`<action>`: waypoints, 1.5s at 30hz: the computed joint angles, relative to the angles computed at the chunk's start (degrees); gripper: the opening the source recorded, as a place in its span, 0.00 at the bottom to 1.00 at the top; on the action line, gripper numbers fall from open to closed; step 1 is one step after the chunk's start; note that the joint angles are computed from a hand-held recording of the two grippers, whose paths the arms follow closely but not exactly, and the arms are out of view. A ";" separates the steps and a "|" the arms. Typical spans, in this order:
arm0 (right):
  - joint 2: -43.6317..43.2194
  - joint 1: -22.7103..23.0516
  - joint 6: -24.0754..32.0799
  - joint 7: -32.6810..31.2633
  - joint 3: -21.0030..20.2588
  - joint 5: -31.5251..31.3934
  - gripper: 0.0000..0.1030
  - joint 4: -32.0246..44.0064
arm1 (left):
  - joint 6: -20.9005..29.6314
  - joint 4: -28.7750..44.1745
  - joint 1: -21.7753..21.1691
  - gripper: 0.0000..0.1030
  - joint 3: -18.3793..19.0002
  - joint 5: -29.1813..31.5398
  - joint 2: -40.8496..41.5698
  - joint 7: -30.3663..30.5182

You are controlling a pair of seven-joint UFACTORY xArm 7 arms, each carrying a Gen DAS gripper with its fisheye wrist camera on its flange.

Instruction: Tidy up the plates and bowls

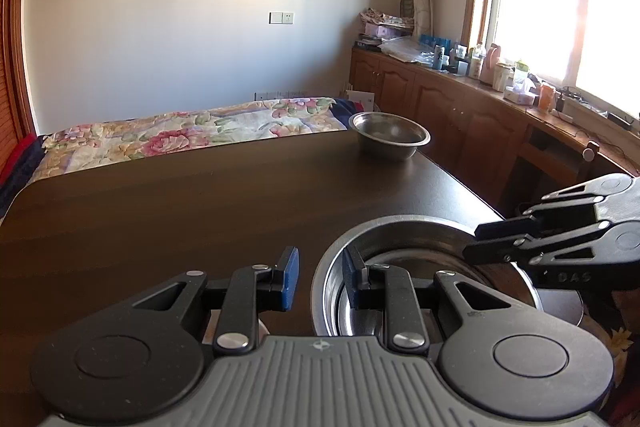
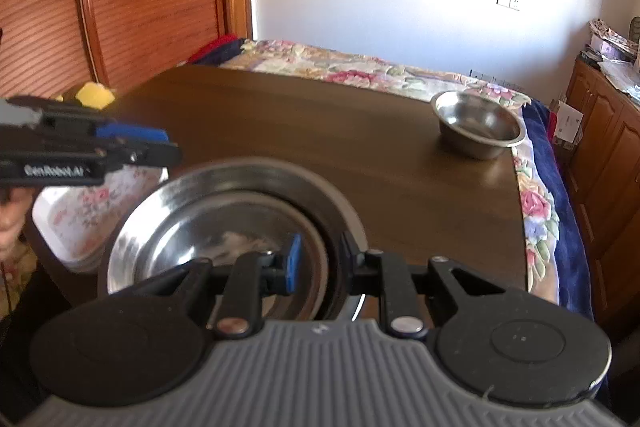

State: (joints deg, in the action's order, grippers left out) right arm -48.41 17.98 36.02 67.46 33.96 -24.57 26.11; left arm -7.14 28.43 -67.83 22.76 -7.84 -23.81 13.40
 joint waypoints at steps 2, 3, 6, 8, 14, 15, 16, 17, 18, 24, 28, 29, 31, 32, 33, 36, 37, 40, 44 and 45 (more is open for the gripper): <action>-1.22 -0.32 -0.71 0.01 -0.60 -0.48 0.22 -0.46 | 0.08 1.13 -0.43 0.25 0.16 -0.03 1.08 -0.08; -2.09 -0.51 -0.78 -0.03 -0.80 -0.67 0.22 -0.74 | 0.18 1.64 -0.88 0.26 0.65 -0.01 1.47 0.15; -4.79 -1.54 -1.18 -0.71 -1.80 -1.16 0.22 -1.67 | 0.63 3.90 -1.20 0.26 0.62 -0.58 3.48 0.43; -6.50 -2.55 -1.63 -1.56 -2.62 -1.47 0.22 -2.40 | 1.12 5.97 -1.27 0.26 0.27 -1.36 5.38 0.81; -11.09 -5.43 -3.26 -4.85 -5.31 -1.21 0.22 -5.00 | 2.72 11.77 -1.38 0.26 -0.66 -5.20 10.20 4.01; -11.86 -5.94 -3.60 -5.70 -6.02 -1.15 0.22 -5.52 | 3.02 13.01 -1.25 0.26 -1.00 -5.87 11.22 4.47; -12.67 -6.42 -3.98 -6.48 -6.66 -1.00 0.22 -6.06 | 3.32 14.06 -1.09 0.26 -1.33 -6.56 12.07 4.93; -13.22 -7.03 -4.34 -7.20 -7.14 -0.82 0.22 -6.41 | 3.70 15.10 -1.35 0.26 -1.20 -7.44 12.82 5.67; -13.76 -7.60 -4.66 -7.92 -7.55 -0.61 0.22 -6.78 | 3.99 16.20 -1.38 0.26 -1.39 -8.24 13.75 6.27; -15.51 -12.08 -8.15 -12.08 -10.04 0.38 0.22 -9.11 | 5.60 22.64 0.11 0.26 -4.16 -13.25 19.07 10.06; -15.47 -15.04 -11.71 -14.89 -12.03 1.30 0.22 -10.78 | 7.27 27.40 3.10 0.26 -7.22 -12.88 22.93 9.51; -15.17 -15.70 -12.43 -15.33 -12.09 1.69 0.22 -10.97 | 7.76 28.49 3.81 0.26 -7.89 -12.75 23.73 9.34; -14.85 -16.72 -13.75 -16.38 -12.45 2.41 0.22 -11.51 | 8.62 30.52 5.21 0.26 -9.28 -13.19 25.26 9.62; -14.61 -17.27 -14.47 -16.88 -12.61 2.71 0.22 -11.77 | 8.94 31.43 5.98 0.26 -10.13 -13.90 25.94 10.17; -14.38 -17.77 -15.20 -17.34 -12.76 3.02 0.22 -12.02 | 9.32 32.44 6.93 0.26 -11.25 -15.55 26.63 11.64; -13.96 -19.03 -17.11 -19.35 -13.84 3.89 0.22 -12.79 | 10.33 35.38 9.25 0.27 -13.38 -15.31 28.98 11.69; -13.64 -19.51 -17.65 -19.76 -13.85 4.24 0.22 -12.87 | 10.67 36.37 10.12 0.27 -14.19 -15.33 29.74 11.79; -12.26 -21.05 -20.22 -21.00 -14.44 5.30 0.22 -13.47 | 11.57 38.74 12.52 0.28 -16.44 -14.63 31.61 11.36; -10.44 -22.71 -23.50 -22.70 -15.06 6.69 0.22 -14.21 | 12.29 42.08 15.45 0.30 -19.32 -12.75 34.34 10.18; -9.82 -23.17 -24.30 -23.10 -15.13 7.03 0.23 -14.27 | 12.72 43.05 16.19 0.31 -20.00 -12.21 35.08 9.71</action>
State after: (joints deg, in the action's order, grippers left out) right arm -58.23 -5.20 11.72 44.36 18.83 -17.54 11.84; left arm 5.57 71.48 -51.65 2.76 -20.05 11.27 23.11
